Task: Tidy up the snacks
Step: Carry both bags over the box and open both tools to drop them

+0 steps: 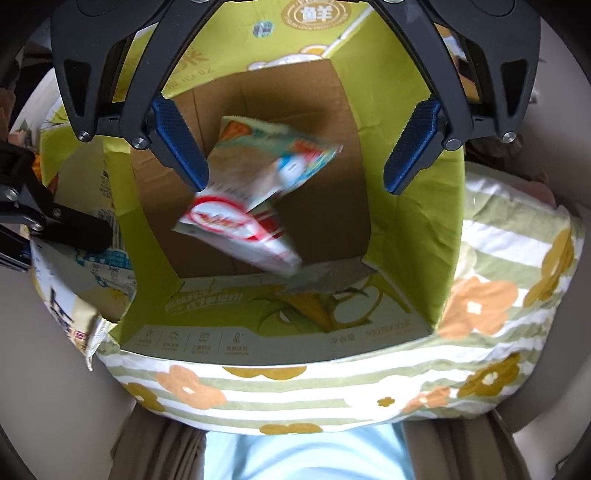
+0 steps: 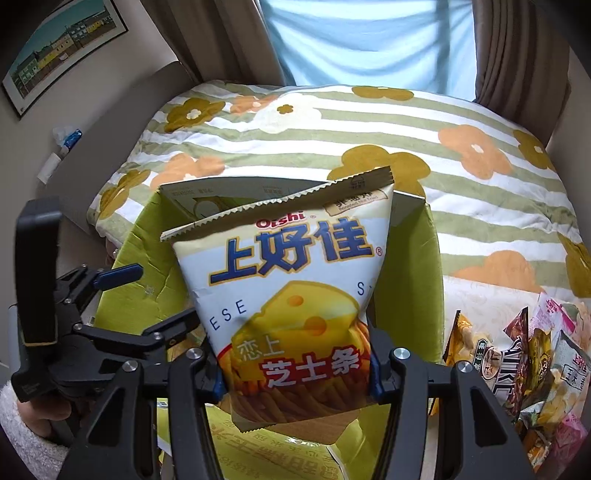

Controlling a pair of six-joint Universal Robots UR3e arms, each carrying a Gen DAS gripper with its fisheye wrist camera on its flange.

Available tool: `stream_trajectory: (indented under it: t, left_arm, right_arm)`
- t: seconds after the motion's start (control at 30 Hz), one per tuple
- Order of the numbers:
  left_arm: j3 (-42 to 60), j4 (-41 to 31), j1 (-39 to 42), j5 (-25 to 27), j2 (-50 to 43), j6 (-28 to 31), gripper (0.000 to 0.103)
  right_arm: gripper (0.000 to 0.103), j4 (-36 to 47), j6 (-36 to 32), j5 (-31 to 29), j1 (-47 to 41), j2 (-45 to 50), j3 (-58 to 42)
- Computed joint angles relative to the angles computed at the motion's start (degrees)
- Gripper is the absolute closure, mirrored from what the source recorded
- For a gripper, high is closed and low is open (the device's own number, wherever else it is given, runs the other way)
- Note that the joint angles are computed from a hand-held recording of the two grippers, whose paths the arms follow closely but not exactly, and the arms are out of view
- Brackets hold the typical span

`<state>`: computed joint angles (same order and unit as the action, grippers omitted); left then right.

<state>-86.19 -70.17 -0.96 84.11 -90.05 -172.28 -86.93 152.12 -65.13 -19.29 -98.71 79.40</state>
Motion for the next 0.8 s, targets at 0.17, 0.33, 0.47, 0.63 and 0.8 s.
stream_trajectory:
  t: [0.17,0.33,0.47,0.63,0.8]
  left_arm:
    - [-2.66,-2.12,2.42,-1.7,4.61,-1.74,0.008]
    - [-5.13,0.64,2.03,-0.07,7.51,-1.19,0.008]
    - [-5.45,0.31,2.77,-0.33,8.65,-2.63,0.008]
    - [-7.15,0.54,3.0,0.53,11.47,-3.64,0.008]
    - [-8.02,-0.01,1.7,2.24,13.5,-3.86,0.008]
  right_arm:
    - [0.052,-1.63,0.88,-1.46,1.99,1.36,0.67]
    - [0.052,-1.9,1.67,-2.04,3.47,2.75,0.83]
    - [0.03,-6.87,2.73,-6.32,5.66,1.7,3.55]
    - [0.004,-6.51,-0.15,-4.29,2.69,-2.66,7.43]
    - [0.004,-0.17,-0.82,-2.87,0.54,-3.78,6.0]
